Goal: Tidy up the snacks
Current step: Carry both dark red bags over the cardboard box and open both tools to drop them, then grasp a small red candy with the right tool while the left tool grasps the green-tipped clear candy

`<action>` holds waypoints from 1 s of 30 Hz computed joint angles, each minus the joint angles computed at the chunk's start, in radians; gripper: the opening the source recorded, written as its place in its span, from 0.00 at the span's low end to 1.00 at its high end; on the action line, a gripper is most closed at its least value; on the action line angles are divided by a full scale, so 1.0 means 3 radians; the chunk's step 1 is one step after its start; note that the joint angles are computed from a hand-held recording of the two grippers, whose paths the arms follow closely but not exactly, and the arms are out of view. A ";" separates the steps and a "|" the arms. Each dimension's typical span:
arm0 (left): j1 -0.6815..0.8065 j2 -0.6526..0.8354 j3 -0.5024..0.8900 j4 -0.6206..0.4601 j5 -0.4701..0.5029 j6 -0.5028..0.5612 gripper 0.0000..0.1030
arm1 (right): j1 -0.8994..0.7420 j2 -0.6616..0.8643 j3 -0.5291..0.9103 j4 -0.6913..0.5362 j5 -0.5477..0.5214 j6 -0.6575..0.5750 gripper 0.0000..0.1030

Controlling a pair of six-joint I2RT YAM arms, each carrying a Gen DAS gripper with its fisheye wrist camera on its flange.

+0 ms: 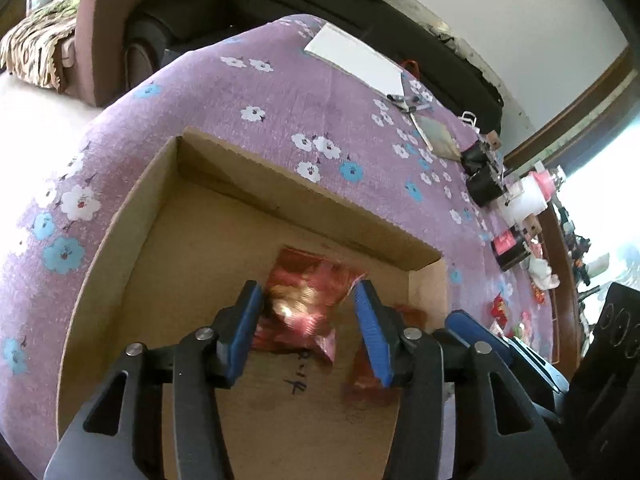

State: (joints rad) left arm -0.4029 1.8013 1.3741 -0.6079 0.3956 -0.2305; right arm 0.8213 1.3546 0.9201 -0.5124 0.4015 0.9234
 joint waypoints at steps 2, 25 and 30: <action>0.0015 -0.0128 -0.0083 0.0023 -0.0056 -0.0014 0.46 | -0.0005 -0.0127 -0.0047 0.0016 0.0000 -0.0032 0.40; -0.0857 -0.2208 -0.1455 -0.0124 -0.0548 0.0068 0.60 | -0.0177 -0.1262 -0.1012 -0.0606 0.0103 0.0492 0.47; -0.1021 -0.2242 -0.1488 -0.0146 -0.0621 0.0001 0.60 | 0.0267 -0.0955 -0.0845 -0.0956 0.0271 0.0822 0.19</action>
